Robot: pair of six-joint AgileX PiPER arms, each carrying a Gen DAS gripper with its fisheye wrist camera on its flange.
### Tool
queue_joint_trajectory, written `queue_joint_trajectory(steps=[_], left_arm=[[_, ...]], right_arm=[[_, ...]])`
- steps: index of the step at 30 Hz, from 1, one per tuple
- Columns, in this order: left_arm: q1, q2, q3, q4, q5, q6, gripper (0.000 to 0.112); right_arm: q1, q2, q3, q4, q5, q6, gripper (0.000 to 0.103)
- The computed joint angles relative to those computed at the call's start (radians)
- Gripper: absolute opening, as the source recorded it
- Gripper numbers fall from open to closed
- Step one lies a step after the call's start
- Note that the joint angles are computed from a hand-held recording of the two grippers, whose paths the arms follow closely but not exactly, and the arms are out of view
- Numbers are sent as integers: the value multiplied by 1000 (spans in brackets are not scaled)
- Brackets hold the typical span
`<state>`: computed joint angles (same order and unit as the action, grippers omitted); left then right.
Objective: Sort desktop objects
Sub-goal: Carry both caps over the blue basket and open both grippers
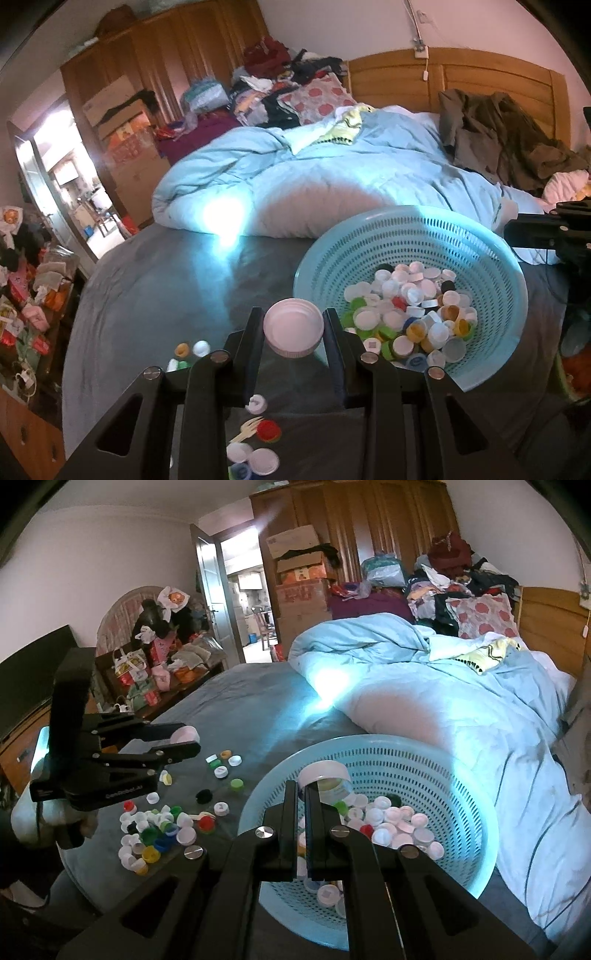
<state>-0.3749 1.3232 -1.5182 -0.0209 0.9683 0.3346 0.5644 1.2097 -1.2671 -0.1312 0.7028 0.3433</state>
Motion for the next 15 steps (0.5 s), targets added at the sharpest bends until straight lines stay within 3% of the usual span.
queue_joint_trajectory(steps=[11,15], left_arm=[[-129,244,-256,-22,108,-67,34],[-135,366,-430,-53,188,-65,34]], right_arm=[[-219,91,-71,246,45,-256,3],[-321,136,-131,333,101,-363,3]])
